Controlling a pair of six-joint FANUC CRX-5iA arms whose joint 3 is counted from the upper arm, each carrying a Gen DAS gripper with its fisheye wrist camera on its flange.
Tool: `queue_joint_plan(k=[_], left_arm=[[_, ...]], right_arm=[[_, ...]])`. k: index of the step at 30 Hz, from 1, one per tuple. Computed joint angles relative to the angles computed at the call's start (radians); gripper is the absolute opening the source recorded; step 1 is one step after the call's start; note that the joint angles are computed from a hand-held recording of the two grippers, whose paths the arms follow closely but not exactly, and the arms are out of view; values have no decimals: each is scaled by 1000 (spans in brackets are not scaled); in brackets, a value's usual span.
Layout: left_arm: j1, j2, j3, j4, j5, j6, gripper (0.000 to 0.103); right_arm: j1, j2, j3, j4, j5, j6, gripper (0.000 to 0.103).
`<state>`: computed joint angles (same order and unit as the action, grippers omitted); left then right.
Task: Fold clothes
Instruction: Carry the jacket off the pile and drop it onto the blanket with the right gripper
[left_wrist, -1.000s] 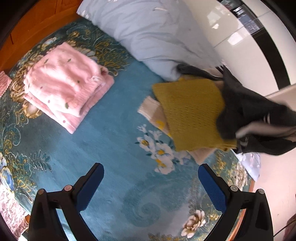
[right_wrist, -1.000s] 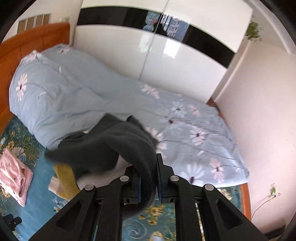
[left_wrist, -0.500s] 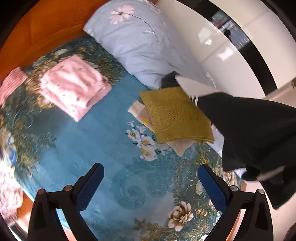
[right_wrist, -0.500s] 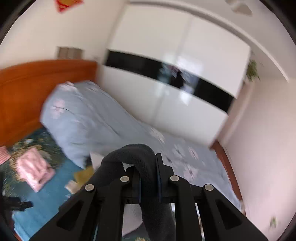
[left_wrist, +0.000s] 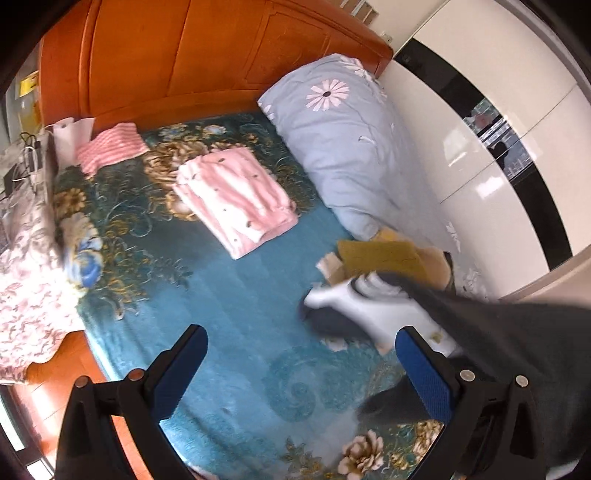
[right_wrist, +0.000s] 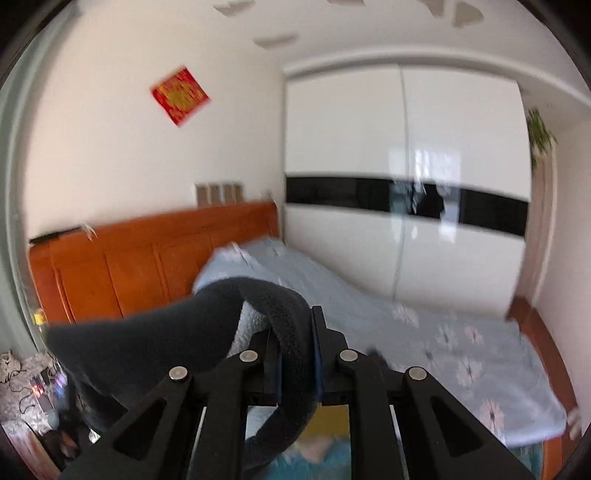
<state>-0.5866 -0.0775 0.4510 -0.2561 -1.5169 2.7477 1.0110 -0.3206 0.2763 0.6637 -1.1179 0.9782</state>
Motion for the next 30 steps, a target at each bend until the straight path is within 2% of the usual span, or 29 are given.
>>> queue_joint_plan(k=[4,9,12,14,18,21,23,24,26,28,30], left_arm=[[-17,22,7,21,-43,-11,103],[-19,70,-1,103,-50,-40,103],[-33,108,5,147,-59,-74,103],[-43,136,9,179,-74,-97,103],[-48,186,0,248,-100,-137,103],[-37,218,6,279,-98,-178,103],[-27,248,18,298,-91,-217,103],[-20,265,26,311,-87,-239,103],[-6,299,34,347,-68,-286,103],[6,338,33,405,-36,-336,103],[14,386,36,464,-18,-368,103]], right_arm=[[-80,-88,-172,-181,-160,-44,13],[-283,-81,-341,-452,-282,31,13],[-368,-72,-461,-479,-308,28,13],[-476,-74,-508,-524,-300,6,13],[-688,-51,-506,-627,-298,-14,15],[-796,-49,-498,-702,-324,-12,20],[-814,-58,-503,-701,-325,-32,33],[-808,-75,-513,-690,-323,-60,36],[-764,-134,-535,-658,-341,-169,46],[-716,-186,-549,-643,-358,-280,46],[-689,-212,-555,-685,-347,-343,48]])
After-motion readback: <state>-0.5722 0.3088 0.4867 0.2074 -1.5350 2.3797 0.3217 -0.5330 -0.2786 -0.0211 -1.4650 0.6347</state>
